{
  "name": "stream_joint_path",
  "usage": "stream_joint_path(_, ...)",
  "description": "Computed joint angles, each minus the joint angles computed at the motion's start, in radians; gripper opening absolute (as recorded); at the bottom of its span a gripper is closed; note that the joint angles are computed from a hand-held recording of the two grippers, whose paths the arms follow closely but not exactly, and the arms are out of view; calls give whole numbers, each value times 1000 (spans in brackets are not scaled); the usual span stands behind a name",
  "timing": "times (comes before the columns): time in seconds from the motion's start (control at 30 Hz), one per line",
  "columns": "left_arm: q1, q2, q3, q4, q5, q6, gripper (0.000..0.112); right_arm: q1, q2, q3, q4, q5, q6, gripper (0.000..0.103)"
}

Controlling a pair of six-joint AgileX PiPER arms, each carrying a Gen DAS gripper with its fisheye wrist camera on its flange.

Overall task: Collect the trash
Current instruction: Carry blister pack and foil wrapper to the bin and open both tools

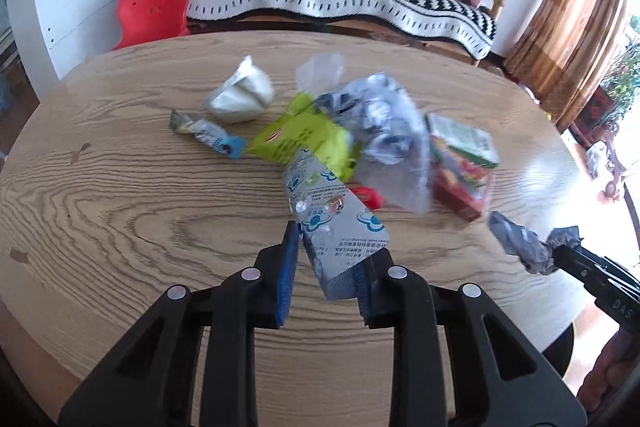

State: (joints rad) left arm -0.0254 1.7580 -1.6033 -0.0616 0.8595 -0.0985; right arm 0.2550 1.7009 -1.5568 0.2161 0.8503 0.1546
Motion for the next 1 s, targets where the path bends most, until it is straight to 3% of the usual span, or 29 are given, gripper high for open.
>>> stream_joint_path(0.3, -208, -50, 4, -6, -49, -53, 25, -345, -290, 306, 128, 4, -194, 28)
stream_joint_path(0.53, -534, 37, -61, 21, -86, -101, 25, -794, -455, 502, 269, 97, -478, 28)
stream_joint_path(0.8, -840, 201, -163, 34, -116, -103, 25, -1276, -451, 612, 341, 196, -819, 28)
stream_joint_path(1.0, -942, 312, -252, 22, -108, -82, 25, -1398, -351, 651, 195, 138, -845, 28)
